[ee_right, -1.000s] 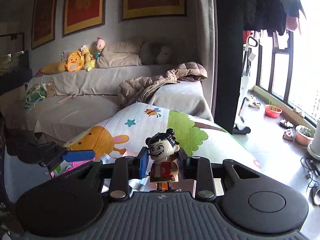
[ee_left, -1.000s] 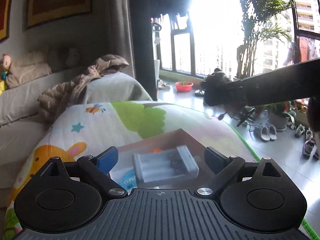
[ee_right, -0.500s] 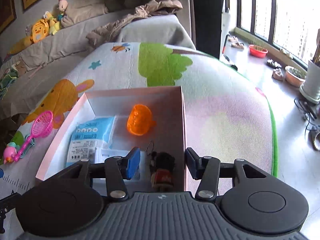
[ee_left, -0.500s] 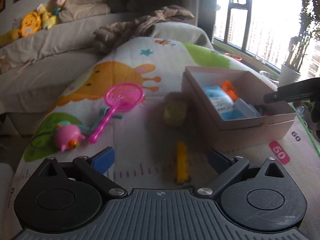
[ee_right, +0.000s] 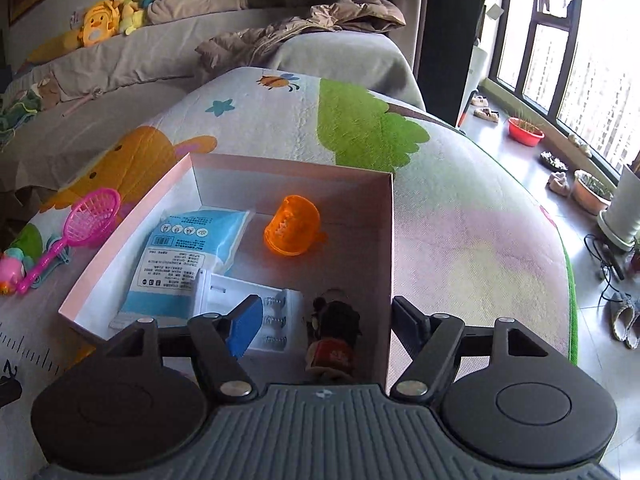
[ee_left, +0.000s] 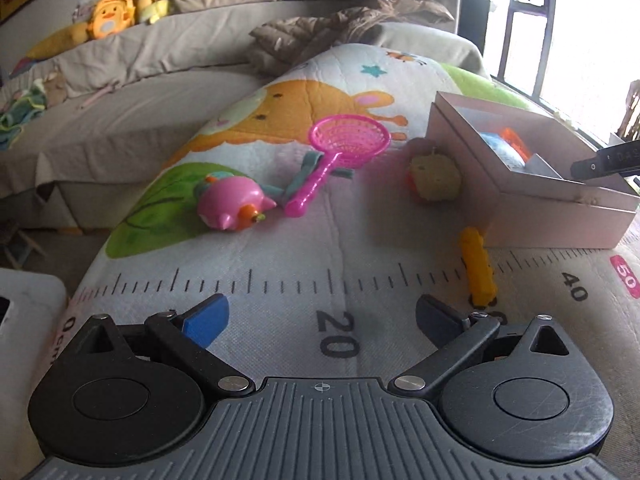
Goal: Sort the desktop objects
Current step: 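Release the doll and battery holder into the pink box with both grippers, then reach the left gripper to the pink toy net handle and grasp it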
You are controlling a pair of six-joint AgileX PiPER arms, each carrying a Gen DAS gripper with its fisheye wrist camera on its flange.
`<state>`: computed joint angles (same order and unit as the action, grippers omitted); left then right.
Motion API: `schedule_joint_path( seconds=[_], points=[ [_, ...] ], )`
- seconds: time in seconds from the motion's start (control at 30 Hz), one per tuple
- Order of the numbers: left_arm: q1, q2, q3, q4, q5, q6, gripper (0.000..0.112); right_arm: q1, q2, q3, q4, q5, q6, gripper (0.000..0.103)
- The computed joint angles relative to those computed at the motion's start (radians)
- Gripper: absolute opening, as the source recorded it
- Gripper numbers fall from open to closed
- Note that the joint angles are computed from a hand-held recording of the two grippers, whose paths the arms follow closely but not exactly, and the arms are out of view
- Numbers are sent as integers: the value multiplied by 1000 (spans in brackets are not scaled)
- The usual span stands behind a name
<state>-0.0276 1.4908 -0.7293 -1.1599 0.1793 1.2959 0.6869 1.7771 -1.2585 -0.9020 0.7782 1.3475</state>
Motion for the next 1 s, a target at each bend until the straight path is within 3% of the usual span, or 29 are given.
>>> schedule_joint_path(
  seconds=[0.13, 0.27, 0.43, 0.47, 0.5, 0.57, 0.6, 0.73, 0.8, 0.9, 1.0],
  points=[
    [55, 9, 17, -234, 19, 253, 102, 29, 6, -51, 10, 87, -37, 71],
    [95, 40, 13, -361, 53, 377, 103, 87, -4, -137, 31, 145, -91, 71],
    [116, 53, 13, -392, 85, 407, 103, 198, 98, -330, 60, 152, -262, 71],
    [122, 54, 15, -398, 93, 410, 103, 210, 128, -369, 81, 148, -306, 68],
    [127, 52, 22, -432, 99, 443, 103, 220, 178, -437, 129, 155, -372, 55],
    [132, 48, 32, -478, 102, 484, 103, 233, 238, -514, 241, 162, -480, 43],
    [135, 49, 33, -488, 107, 492, 103, 245, 266, -535, 287, 157, -512, 43],
    [136, 54, 30, -486, 105, 493, 103, 269, 350, -555, 279, 148, -432, 42],
    [137, 56, 30, -489, 105, 499, 103, 250, 361, -531, 292, 117, -363, 28],
    [133, 57, 28, -487, 104, 492, 103, 244, 311, -437, 271, 70, -298, 14],
    [117, 61, 11, -417, 84, 417, 103, 258, 216, -270, 210, 33, -184, 14]
  ],
)
